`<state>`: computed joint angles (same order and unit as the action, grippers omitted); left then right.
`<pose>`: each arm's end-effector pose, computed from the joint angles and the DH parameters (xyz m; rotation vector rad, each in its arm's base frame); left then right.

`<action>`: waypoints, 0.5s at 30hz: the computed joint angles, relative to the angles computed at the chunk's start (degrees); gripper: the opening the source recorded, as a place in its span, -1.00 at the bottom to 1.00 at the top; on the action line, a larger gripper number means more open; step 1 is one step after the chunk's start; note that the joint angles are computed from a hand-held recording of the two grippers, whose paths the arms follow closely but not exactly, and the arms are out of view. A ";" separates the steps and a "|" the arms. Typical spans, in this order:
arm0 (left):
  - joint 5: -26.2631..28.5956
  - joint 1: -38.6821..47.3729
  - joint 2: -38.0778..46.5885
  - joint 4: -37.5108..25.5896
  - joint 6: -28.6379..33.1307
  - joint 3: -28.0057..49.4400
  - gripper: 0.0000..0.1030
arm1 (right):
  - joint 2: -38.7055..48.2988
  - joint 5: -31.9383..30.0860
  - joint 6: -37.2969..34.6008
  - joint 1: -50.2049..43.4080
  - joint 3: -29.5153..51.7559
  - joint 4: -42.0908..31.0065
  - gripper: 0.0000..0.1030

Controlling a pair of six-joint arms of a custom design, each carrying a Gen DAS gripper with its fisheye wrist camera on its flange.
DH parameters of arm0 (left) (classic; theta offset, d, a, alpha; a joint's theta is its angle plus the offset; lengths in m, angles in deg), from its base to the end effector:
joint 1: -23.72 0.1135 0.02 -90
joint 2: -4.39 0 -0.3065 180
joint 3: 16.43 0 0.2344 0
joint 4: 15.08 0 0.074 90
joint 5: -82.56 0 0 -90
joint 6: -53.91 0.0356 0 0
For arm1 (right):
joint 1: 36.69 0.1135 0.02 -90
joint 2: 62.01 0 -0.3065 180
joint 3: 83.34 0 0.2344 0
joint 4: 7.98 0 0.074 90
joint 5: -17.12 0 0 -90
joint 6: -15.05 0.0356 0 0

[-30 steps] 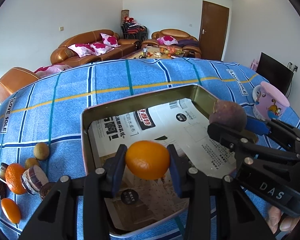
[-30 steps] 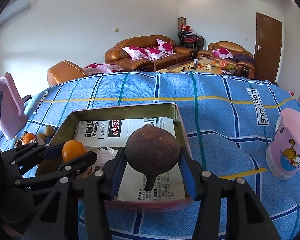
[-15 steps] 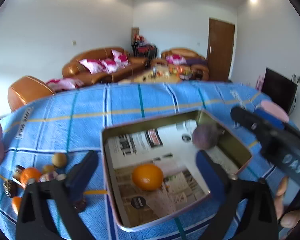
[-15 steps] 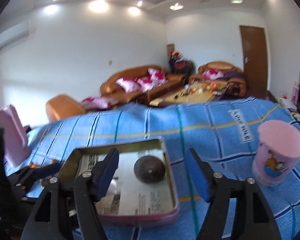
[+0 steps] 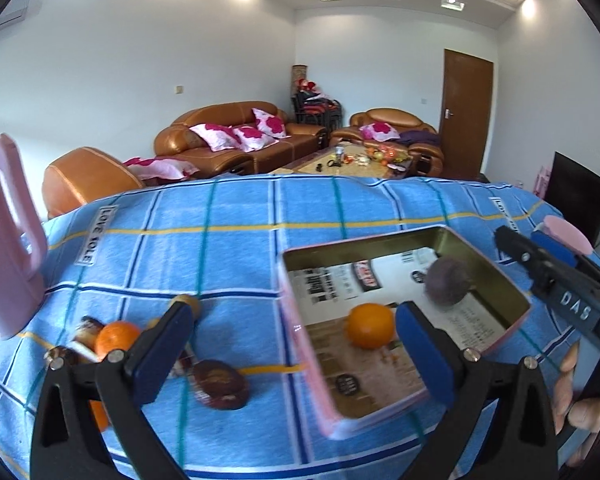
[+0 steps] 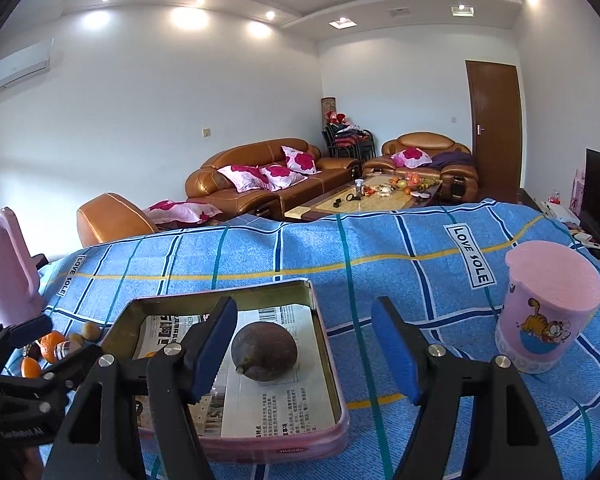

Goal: Organize fruits
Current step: 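Withdraw both open tools from the tin back toward the fruits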

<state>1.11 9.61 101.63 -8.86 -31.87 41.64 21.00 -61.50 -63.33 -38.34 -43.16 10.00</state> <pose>0.3207 -0.0861 0.2101 0.4283 2.1069 -0.2606 0.2531 -0.0143 0.2126 0.3562 1.9644 -0.0872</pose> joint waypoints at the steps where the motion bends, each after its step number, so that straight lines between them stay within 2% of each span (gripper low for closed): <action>1: 0.40 0.67 -0.19 -0.10 0.25 -0.25 1.00 | -0.08 0.30 0.11 0.10 -0.14 0.11 0.38; 10: 1.84 6.17 -1.02 0.07 5.29 -1.98 1.00 | -0.21 7.06 -0.70 3.66 0.02 -0.41 0.38; 15: 3.14 9.90 -0.62 0.42 7.93 -2.11 1.00 | -0.67 6.11 4.02 4.62 0.60 -4.15 0.38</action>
<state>4.25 19.51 101.01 -8.44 -23.94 39.53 20.33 -55.38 -59.30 -33.72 -42.56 5.85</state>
